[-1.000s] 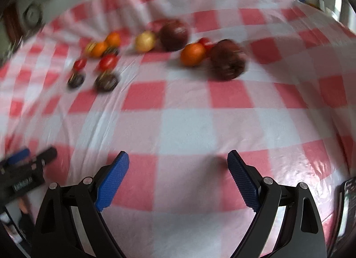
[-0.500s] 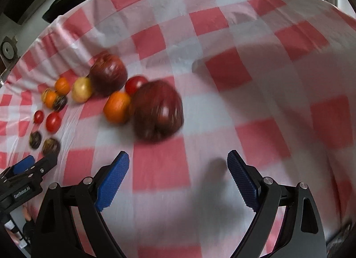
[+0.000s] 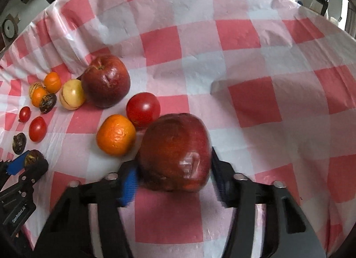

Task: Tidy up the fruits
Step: 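Grasp the red apple with the right tool while the left tool grasps a dark brown fruit, then carry the apple and brown fruit with both tools over the white box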

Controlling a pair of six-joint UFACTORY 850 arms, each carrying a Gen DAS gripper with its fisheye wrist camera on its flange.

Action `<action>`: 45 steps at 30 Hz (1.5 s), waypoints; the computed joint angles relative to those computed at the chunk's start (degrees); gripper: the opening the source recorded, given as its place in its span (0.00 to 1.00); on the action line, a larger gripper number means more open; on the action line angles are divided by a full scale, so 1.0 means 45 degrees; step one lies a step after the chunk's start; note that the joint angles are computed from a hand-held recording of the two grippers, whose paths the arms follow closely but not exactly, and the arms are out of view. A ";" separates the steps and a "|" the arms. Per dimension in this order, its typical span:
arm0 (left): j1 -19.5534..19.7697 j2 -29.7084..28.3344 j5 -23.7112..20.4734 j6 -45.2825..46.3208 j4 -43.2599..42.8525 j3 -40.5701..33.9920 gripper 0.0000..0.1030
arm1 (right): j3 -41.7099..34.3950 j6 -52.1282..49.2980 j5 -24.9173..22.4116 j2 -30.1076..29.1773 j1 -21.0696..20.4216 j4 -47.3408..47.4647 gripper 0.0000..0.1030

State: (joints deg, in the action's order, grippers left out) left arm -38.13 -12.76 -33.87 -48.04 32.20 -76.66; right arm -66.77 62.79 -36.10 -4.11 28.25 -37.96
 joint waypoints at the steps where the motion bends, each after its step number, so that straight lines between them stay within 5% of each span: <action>1: 0.0013 0.0046 0.0075 0.0003 -0.0049 0.0054 0.43 | 0.0068 0.0117 0.0082 0.0052 -0.0028 0.0002 0.50; 6: 0.0271 0.0709 0.1116 -0.0155 -0.0363 0.0819 0.42 | 0.0729 0.0816 0.0923 0.0584 -0.0374 0.0168 0.51; 14: 0.0095 0.2121 0.1272 -0.2452 0.1099 0.2169 0.42 | 0.1702 0.2321 0.2317 0.1404 -0.0749 -0.0412 0.51; 23: -0.0737 0.5305 -0.0240 -0.6965 0.4439 0.5054 0.42 | 0.2310 0.2435 0.2558 0.2478 0.1456 -0.0283 0.51; 35: -0.1990 1.0862 -0.4316 -0.7995 0.4884 0.8088 0.42 | 0.1422 0.2623 0.1646 0.2285 0.6074 -0.1175 0.52; 45: -0.3734 1.5707 -0.9604 -0.8290 0.4054 1.0075 0.42 | -0.0002 0.0764 0.1067 0.0844 0.8732 -0.0588 0.52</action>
State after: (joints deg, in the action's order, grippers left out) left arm -54.93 57.92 -77.09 -85.35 50.45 -31.32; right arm -66.78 66.22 -31.30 -0.31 67.54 -40.60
